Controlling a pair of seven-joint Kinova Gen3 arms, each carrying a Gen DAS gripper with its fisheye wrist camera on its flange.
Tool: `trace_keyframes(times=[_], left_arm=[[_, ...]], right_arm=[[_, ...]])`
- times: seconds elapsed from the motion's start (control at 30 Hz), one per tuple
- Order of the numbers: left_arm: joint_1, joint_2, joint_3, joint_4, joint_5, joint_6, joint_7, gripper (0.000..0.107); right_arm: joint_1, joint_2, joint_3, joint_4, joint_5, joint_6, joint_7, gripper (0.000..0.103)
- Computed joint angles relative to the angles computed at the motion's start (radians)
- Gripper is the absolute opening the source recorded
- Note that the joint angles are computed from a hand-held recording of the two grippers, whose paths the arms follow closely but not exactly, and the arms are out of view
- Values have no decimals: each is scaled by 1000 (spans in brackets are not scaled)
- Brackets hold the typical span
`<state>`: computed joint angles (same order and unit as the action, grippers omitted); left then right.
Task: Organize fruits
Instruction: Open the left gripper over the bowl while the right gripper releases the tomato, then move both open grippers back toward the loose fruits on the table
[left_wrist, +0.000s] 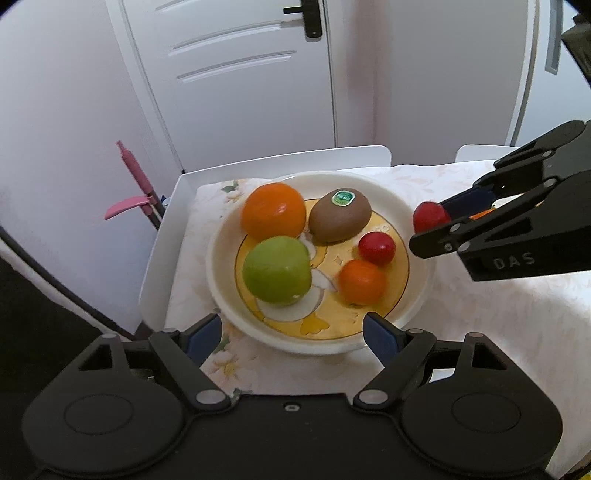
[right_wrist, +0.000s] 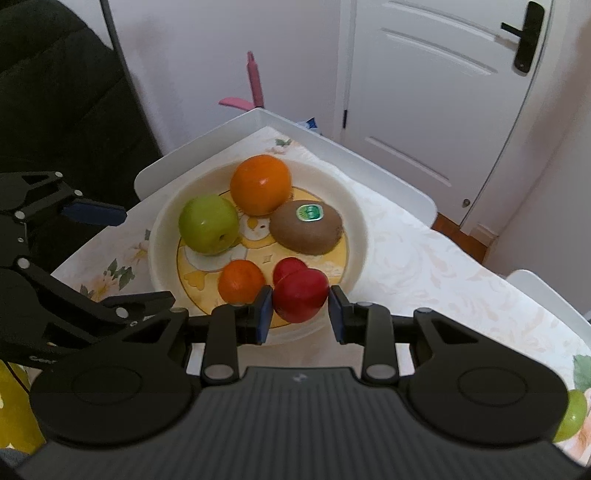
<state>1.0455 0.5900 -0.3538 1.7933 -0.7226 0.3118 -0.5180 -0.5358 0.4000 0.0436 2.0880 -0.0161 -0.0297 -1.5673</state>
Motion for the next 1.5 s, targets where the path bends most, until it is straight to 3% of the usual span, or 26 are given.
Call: trace_keyframes(times=[0.23, 0.43, 0.47, 0.53, 0.6, 0.7, 0.87, 1.1, 1.5], left_arm=[[29, -9, -36, 36, -17, -12, 44, 87], [44, -10, -54, 54, -23, -26, 71, 87], [45, -10, -55, 55, -21, -26, 75, 87], [51, -9, -59, 59, -20, -28, 82, 87], [54, -9, -59, 60, -19, -26, 85, 87], [59, -10, -59, 60, -21, -20, 88, 87], [55, -9, -52, 56, -23, -13, 100, 87], [74, -28, -48, 54, -50, 22, 149, 87], [65, -74, 90, 3, -177, 181, 268, 87]], right_arm=[[19, 44, -45, -40, 13, 22, 3, 47], [1, 58, -24, -51, 12, 28, -9, 48], [-10, 56, -11, -45, 9, 19, -14, 50], [0, 51, -22, -36, 13, 8, -12, 73], [-4, 48, -20, -27, 21, -6, -10, 83], [-96, 50, 74, -16, -9, -22, 0, 96], [-71, 40, 49, -9, -29, -28, 1, 96], [-87, -3, 73, 19, -43, -26, 5, 96], [-19, -155, 36, 144, -74, -49, 24, 99]])
